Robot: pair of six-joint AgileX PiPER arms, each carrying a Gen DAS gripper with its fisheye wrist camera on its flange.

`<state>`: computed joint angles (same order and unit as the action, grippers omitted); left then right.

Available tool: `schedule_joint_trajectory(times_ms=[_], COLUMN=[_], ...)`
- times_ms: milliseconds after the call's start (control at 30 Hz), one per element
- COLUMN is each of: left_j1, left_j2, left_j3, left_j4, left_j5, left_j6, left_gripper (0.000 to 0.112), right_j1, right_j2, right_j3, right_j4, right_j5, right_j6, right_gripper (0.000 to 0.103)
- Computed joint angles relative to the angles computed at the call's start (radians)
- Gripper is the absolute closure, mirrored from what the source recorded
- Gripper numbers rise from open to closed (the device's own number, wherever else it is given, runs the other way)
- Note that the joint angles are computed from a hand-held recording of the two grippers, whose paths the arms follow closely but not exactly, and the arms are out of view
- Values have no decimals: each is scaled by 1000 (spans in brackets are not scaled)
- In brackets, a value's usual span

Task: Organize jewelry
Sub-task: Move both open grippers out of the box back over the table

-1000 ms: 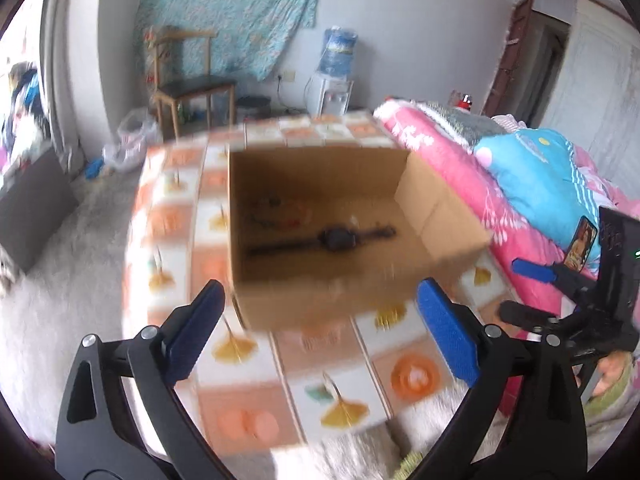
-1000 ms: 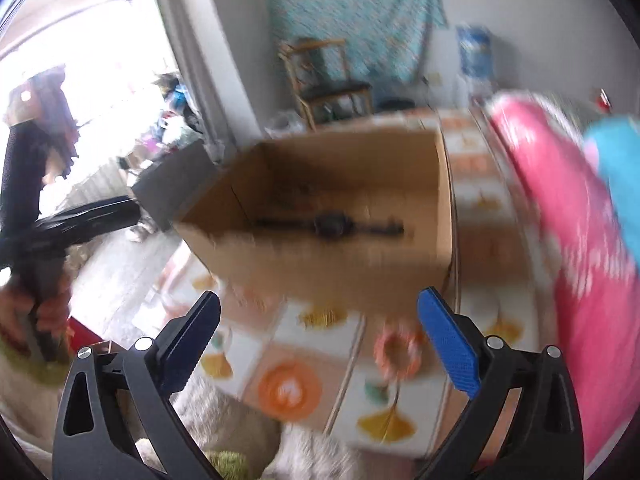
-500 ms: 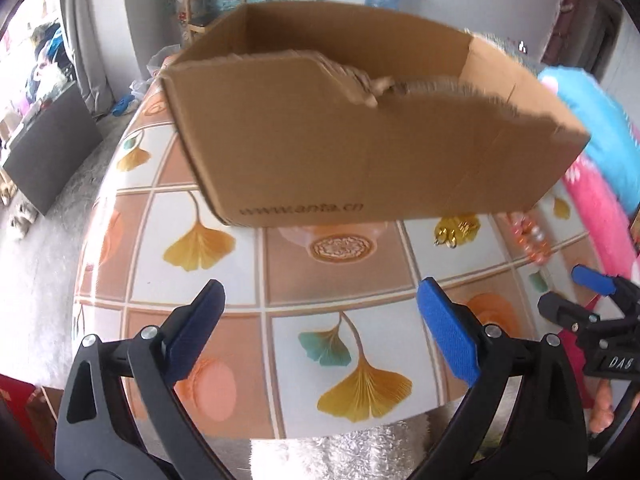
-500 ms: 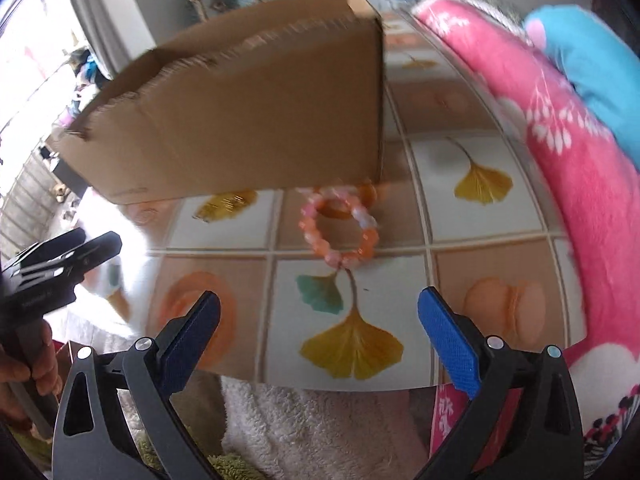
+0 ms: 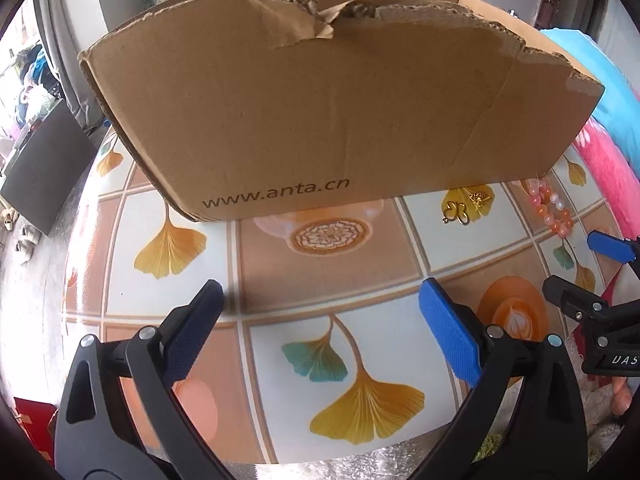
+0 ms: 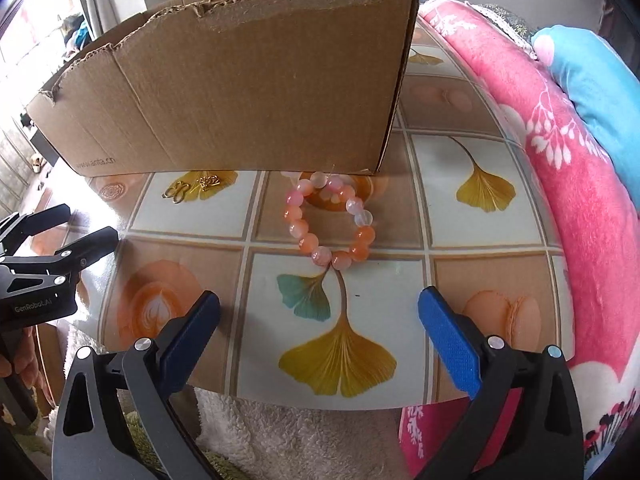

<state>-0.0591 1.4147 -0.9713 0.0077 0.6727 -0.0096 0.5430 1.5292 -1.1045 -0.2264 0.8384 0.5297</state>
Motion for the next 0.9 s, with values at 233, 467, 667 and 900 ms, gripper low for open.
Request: schedule_joint_trajectory(times_ms=[233,467,667,900], left_j1=[-7,11,12,6], left_j2=[1,26,47,75], left_j3=[-7,-33,-55,-82], left_j4=[1,-15,-18,-9], left_j5=[12,27,37,48], left_j6=[0,30,38,19], left_gripper=[17,17,16,16], right_j1=[-26,-57,-73,-79], right_j2=[45,110,153,194], right_j3=[-82,-189,-256,-318], right_j4=[41,87,106,108], right_j5=[68,154,202,243], right_j6=[-59,-118,-142,-134], right_gripper=[6,6,6,6])
